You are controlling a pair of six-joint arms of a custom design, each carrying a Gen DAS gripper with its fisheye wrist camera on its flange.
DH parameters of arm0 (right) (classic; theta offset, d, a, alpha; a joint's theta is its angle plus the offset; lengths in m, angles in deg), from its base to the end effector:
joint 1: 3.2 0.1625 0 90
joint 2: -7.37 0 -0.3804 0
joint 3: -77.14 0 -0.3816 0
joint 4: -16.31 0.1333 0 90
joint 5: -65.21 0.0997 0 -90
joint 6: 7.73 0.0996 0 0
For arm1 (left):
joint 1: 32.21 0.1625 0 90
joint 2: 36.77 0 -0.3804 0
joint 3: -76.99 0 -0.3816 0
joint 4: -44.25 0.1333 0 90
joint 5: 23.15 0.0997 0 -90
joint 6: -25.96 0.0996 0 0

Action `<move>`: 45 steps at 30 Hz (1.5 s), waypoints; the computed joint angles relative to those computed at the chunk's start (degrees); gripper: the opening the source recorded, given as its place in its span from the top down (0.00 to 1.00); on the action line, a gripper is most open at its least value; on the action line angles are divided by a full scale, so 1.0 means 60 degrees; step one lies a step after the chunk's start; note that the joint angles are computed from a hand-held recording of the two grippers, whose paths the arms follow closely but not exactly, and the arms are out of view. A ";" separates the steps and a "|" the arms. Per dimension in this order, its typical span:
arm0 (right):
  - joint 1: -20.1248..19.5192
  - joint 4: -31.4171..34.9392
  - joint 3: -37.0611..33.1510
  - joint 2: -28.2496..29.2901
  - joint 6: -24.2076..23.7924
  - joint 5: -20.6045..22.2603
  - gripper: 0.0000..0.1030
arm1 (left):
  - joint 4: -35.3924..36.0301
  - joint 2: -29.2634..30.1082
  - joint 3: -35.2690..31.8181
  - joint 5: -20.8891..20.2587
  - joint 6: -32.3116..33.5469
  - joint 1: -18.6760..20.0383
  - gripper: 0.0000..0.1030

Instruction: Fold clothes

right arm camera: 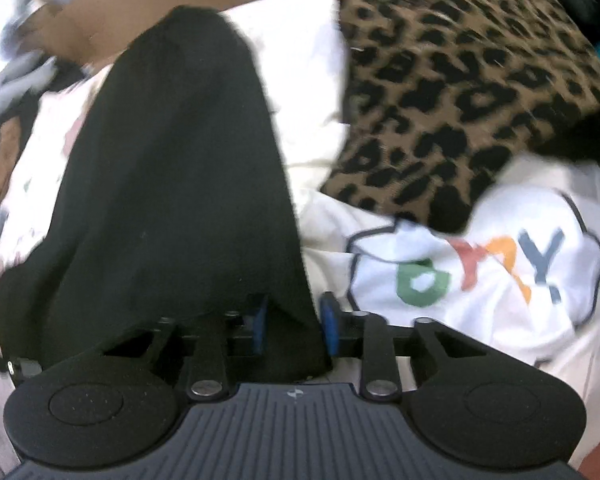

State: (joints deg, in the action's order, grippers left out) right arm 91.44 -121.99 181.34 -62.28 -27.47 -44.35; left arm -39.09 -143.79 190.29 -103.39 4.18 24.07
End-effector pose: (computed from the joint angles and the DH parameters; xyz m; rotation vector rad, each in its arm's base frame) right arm 0.1454 -0.5558 0.2353 0.5268 -2.7105 0.2674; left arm -0.0656 -0.3688 0.3665 0.3274 2.8628 0.1746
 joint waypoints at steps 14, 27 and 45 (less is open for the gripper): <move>0.0091 0.0638 0.0244 -0.1007 0.1192 0.1065 0.99 | 0.1550 0.0415 -0.1575 0.0370 -0.0301 -0.0980 0.93; -0.0107 0.2370 0.0477 -0.1508 0.1895 0.2392 0.99 | 0.3116 0.0889 -0.3016 0.1155 -0.0482 -0.1091 0.93; -0.0373 0.1764 0.0954 -0.1106 0.1368 0.1866 0.87 | 0.2262 0.0780 -0.1633 0.1854 -0.0181 0.0094 0.93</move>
